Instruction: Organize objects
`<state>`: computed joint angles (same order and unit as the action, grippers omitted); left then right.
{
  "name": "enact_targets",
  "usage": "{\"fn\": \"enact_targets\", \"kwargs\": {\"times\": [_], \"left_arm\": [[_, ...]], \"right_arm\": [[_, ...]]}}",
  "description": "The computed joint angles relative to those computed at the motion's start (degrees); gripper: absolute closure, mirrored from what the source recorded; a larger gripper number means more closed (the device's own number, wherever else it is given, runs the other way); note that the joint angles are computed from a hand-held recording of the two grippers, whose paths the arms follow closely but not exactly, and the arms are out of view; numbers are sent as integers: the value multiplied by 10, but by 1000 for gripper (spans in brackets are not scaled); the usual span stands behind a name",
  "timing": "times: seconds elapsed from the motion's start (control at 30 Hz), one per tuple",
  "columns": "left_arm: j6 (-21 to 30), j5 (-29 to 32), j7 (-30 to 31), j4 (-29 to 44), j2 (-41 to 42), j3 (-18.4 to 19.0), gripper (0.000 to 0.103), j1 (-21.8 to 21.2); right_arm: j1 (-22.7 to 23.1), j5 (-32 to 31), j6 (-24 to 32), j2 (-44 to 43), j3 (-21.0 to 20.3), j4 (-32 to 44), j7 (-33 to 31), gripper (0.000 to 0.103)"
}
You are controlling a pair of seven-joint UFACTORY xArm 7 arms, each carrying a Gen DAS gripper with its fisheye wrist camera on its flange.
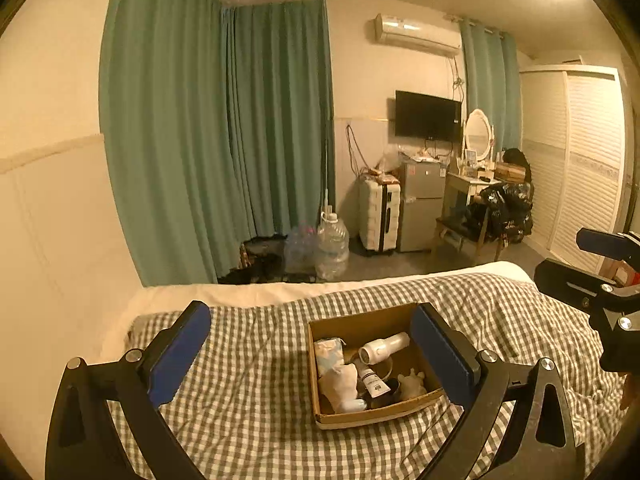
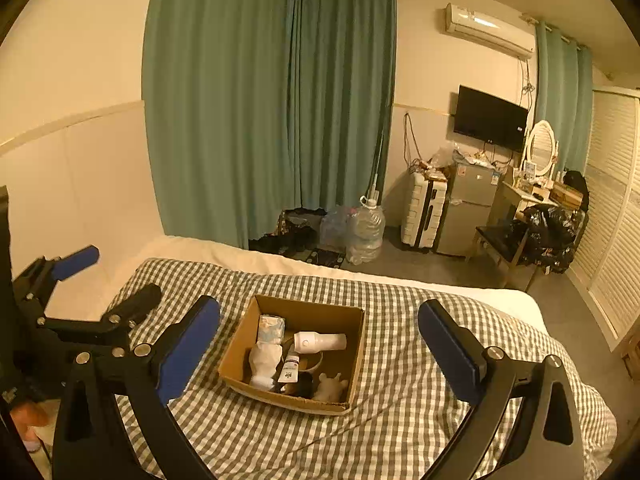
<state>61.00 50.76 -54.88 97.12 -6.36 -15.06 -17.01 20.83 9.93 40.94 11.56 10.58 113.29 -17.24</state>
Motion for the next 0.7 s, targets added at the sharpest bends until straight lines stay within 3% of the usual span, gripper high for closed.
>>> {"fn": "enact_targets", "kwargs": {"times": [0.17, 0.33, 0.47, 0.57, 0.7], "left_arm": [[1, 20, -26, -36, -37, -14, 0, 3], [28, 75, -76, -82, -70, -56, 0, 20], [23, 106, -128, -134, -107, -84, 0, 30], [14, 99, -147, -168, -130, -98, 0, 37], [21, 87, -171, -204, -153, -120, 0, 51]], "right_arm": [[-15, 37, -37, -66, 0, -88, -27, 2], [-13, 89, -161, -146, -7, -234, -74, 2], [9, 159, -211, -189, -22, -315, -140, 2], [22, 169, -254, -216, -27, -376, -150, 1], [80, 242, -302, -242, -65, -454, -232, 1]]}}
